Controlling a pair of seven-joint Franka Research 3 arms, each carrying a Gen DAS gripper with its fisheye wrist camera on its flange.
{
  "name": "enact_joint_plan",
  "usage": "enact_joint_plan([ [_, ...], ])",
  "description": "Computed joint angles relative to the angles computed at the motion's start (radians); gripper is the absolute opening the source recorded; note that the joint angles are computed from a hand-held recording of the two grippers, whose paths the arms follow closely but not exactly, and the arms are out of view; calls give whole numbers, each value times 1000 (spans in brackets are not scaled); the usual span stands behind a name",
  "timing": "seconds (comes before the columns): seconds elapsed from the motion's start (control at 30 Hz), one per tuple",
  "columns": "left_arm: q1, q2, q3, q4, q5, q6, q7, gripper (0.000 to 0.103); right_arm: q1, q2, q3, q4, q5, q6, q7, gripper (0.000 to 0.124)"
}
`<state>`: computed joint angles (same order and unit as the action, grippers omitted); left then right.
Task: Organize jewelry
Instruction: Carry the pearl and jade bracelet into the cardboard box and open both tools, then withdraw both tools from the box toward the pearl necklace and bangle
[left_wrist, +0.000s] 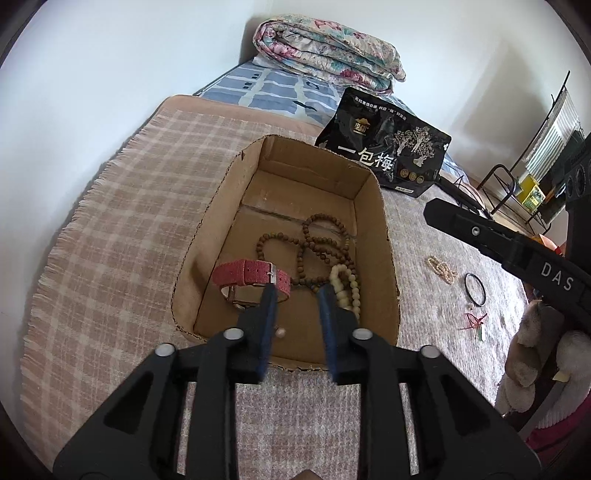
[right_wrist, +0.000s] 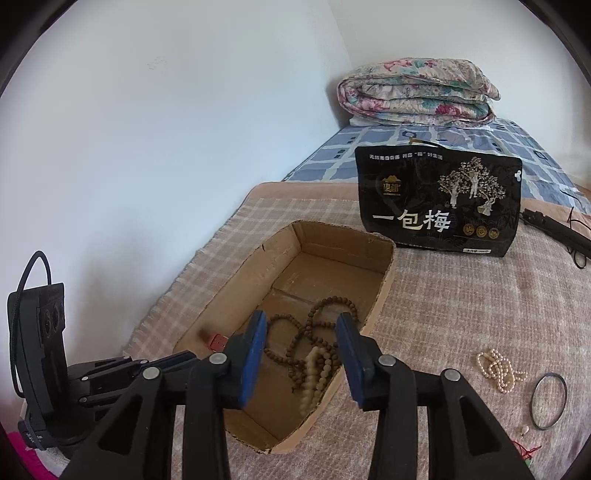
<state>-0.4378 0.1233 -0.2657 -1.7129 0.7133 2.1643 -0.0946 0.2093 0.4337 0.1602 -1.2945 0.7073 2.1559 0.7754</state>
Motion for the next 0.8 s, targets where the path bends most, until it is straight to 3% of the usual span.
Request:
enact_joint_plan([
  [0.1, -3, -3, 0, 1, 13, -10, -14, 40, -1, -1, -7, 0, -2, 21, 17, 60],
  [0.23, -4, 1, -1, 9, 13, -21, -15, 40, -8, -1, -7, 2, -1, 38, 31, 65],
  [0.67, -12, 14, 0, 32, 29, -37, -23, 40, -7, -36, -21, -43, -32, 123, 35, 103],
  [0.8, -21, 38, 2, 68, 33, -50, -13, 40, -13, -45, -27, -53, -42, 149, 36, 103],
])
